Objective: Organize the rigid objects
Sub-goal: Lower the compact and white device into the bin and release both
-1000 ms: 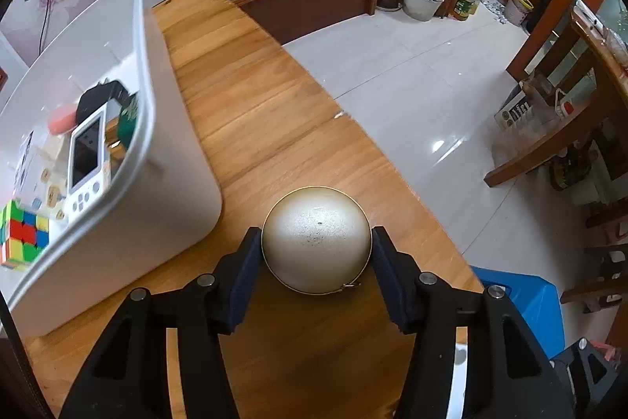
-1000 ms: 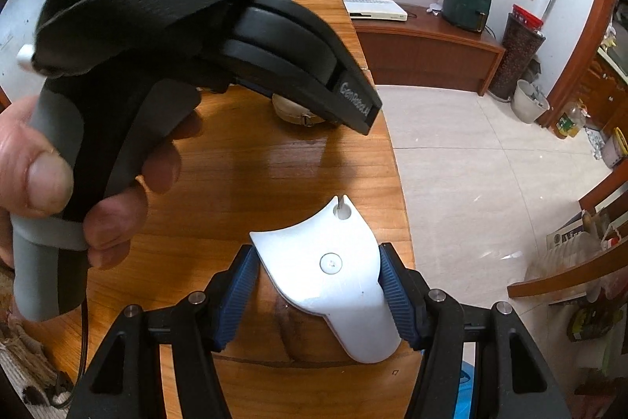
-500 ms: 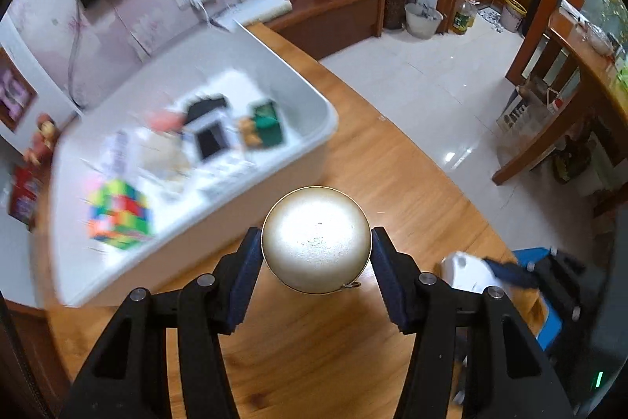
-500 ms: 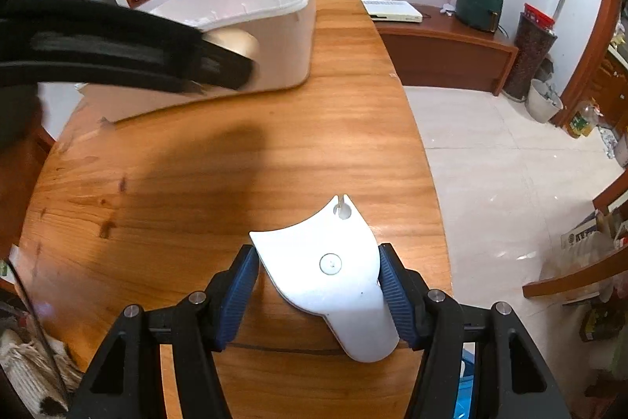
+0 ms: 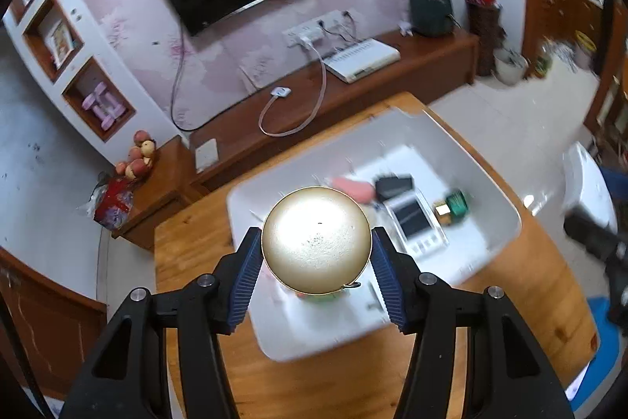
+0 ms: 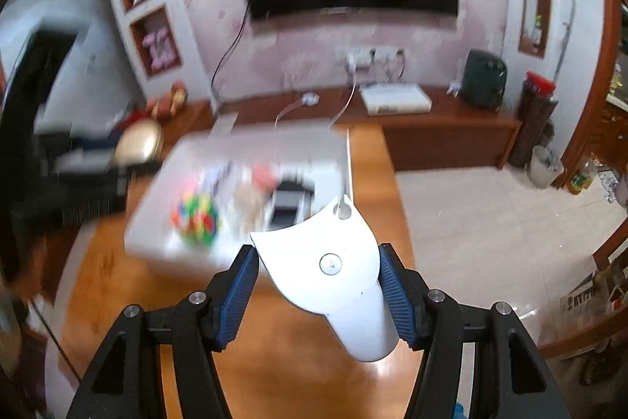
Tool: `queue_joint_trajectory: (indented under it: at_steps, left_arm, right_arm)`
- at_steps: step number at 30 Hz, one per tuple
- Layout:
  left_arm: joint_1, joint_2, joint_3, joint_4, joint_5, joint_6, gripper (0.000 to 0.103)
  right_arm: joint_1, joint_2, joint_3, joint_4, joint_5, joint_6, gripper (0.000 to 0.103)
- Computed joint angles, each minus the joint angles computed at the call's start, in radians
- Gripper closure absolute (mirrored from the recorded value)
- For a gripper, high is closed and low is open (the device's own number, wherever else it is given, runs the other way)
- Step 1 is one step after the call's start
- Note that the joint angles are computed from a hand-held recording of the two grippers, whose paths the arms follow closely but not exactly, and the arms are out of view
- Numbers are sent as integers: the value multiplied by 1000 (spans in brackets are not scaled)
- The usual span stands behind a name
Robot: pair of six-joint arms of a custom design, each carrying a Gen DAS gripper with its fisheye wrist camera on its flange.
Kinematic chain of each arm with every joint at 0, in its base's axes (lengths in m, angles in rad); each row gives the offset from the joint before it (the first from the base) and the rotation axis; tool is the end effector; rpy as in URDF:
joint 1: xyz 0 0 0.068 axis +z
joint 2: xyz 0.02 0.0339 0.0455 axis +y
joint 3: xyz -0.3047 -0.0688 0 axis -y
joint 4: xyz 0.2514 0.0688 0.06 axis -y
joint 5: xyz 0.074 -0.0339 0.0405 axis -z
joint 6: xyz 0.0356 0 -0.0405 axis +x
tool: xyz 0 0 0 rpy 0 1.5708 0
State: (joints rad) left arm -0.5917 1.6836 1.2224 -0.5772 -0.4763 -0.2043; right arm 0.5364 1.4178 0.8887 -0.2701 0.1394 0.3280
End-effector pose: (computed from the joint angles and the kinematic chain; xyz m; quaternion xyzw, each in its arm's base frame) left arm 0.3077 -0.1871 0.2671 0.1196 0.9320 0.1107 0.3239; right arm 0.2579 0.1476 0.2612 -0.0701 0.9220 0.0986 0.3679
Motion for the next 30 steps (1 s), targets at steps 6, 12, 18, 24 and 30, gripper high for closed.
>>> queue_joint_trajectory:
  at_steps: [6,12,18,24,30]
  left_arm:
    - [112,26,37,53,101,6,44]
    - [212,180,98,115,232,4,44]
    - [302,357,189,100,410,-66,44]
    - [319,452,237,87,471,-106,44]
    - [305,506,268,71,454,-113,44]
  right_arm:
    - [-48,218,251,-22,-61,38,41]
    - [-40,502,465,-88,-54,94,41]
    - [-52,726,637,-190,-46,145,41]
    - [-67,816,710,-261,-67,174,41]
    - [-50,824,739,-312,-41,155,39]
